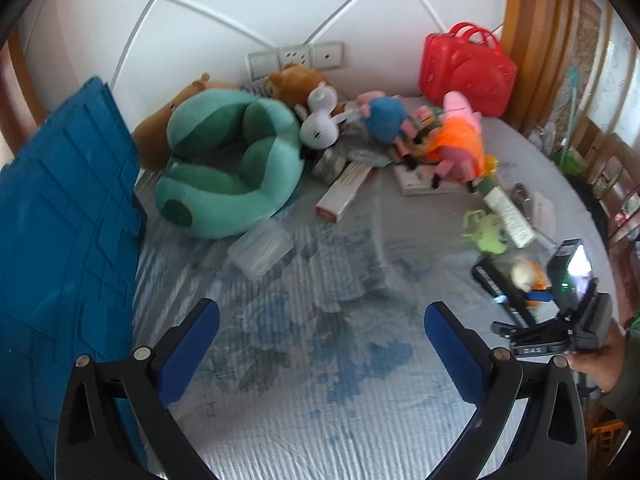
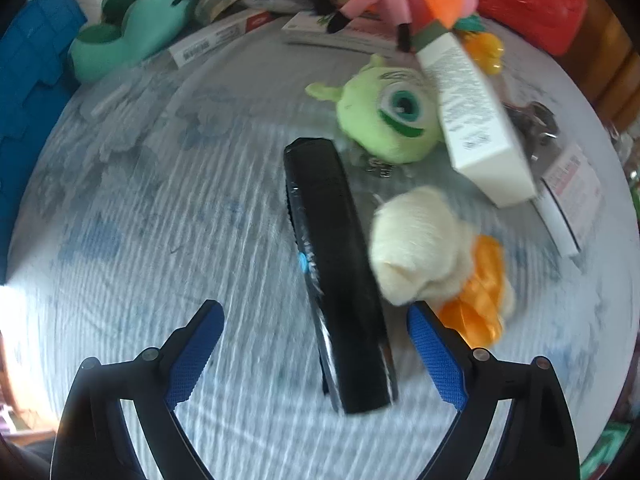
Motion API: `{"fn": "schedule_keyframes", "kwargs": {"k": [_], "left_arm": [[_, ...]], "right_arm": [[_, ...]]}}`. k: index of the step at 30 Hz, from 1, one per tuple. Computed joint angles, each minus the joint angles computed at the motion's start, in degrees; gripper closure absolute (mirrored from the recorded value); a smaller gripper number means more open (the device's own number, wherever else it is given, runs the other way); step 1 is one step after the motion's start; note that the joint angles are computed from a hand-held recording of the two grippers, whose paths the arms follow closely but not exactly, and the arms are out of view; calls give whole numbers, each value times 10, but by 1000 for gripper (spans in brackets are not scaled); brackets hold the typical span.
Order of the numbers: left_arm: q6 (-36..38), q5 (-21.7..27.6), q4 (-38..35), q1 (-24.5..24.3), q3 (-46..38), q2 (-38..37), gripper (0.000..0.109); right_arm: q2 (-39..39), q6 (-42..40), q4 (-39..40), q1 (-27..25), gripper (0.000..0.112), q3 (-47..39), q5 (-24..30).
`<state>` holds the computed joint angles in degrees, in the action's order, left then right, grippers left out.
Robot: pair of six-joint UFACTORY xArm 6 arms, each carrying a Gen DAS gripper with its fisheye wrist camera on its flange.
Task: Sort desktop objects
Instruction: 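Grasp the clear plastic floss box with the left gripper while the right grasps the black handle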
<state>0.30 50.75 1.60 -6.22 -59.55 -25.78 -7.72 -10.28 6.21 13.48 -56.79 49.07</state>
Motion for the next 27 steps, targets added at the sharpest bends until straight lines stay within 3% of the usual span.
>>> {"fn": "schedule_keyframes", "kwargs": {"k": [4, 5, 6, 7, 12, 19, 23, 27], "left_arm": [[11, -85, 3, 21, 31, 39, 6], [15, -109, 8, 25, 35, 55, 6], [22, -132, 12, 30, 35, 76, 6], [32, -154, 16, 35, 32, 100, 6], [104, -229, -5, 58, -17, 224, 6], [226, -224, -60, 70, -89, 328, 6], [247, -224, -60, 72, -101, 345, 36], [270, -219, -74, 68, -109, 344, 59]], "right_arm": [[16, -2, -1, -4, 39, -9, 11], [17, 0, -8, -5, 50, -9, 10], [16, 4, -20, -5, 69, -10, 9], [16, 4, -18, -9, 79, -14, 13], [8, 4, -15, -13, 79, -17, 35], [-24, 27, 3, -17, 79, -6, 50], [-38, 38, 8, -20, 79, -3, 54], [-42, 46, 7, -22, 79, -15, 68]]}}
